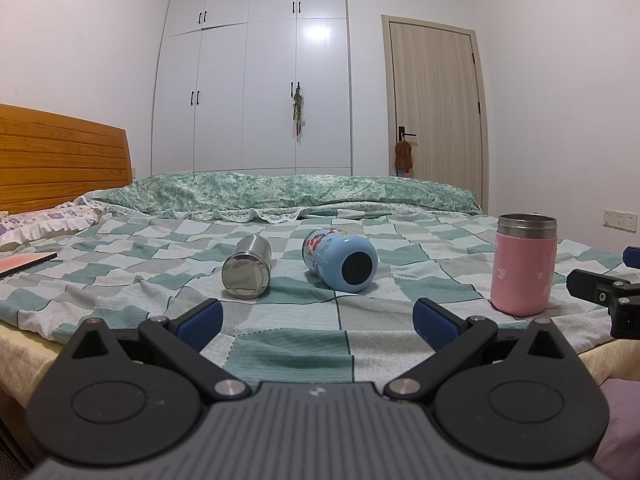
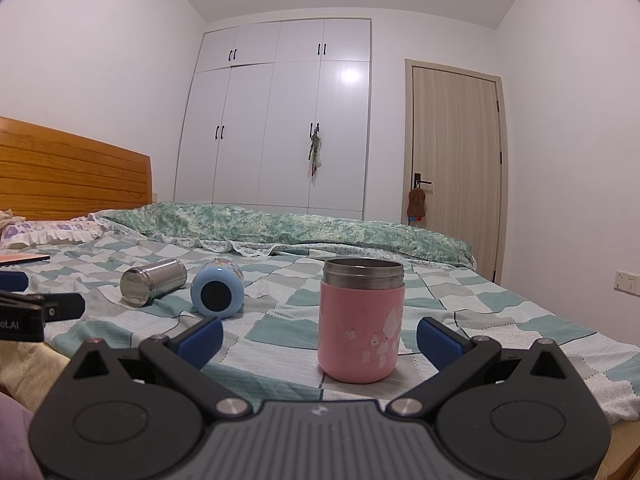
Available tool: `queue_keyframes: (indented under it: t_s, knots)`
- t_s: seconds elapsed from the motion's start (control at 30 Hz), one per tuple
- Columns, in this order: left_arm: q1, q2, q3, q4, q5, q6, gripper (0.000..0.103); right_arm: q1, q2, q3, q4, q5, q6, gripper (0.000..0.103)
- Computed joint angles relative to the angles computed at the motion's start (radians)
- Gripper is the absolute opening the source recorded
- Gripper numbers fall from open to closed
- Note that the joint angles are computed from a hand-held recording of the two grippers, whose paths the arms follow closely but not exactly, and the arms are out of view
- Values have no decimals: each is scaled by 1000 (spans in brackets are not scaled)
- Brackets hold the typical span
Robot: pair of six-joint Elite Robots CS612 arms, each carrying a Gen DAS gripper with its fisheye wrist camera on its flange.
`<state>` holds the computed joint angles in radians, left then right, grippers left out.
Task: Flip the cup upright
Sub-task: 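Move the right tool down toward the lying light-blue cartoon tumbler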
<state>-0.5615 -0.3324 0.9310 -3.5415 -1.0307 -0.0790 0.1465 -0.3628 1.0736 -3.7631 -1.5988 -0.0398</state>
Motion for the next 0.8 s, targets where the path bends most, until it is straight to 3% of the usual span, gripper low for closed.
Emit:
queue_keyframes:
  t_s: [0.17,0.33,0.47,0.67,0.8]
  knots:
    - [-1,1,-10,14,-8,-6,103,0,-8,13,-10,7,-16,103]
    - [11,-28,25,23,-59,-70,103,-6,-2,-21,-48,108,-38,103]
    - [22,-32,2,53,-63,-97,103,-15,5,-87,-18,210,-41,103]
    - [49,-14,-87,117,-61,-75,103,-15,42,-240,144,306,-67,103]
    - [69,16,-180,183,-68,-60,103,-7,106,-402,277,332,-83,103]
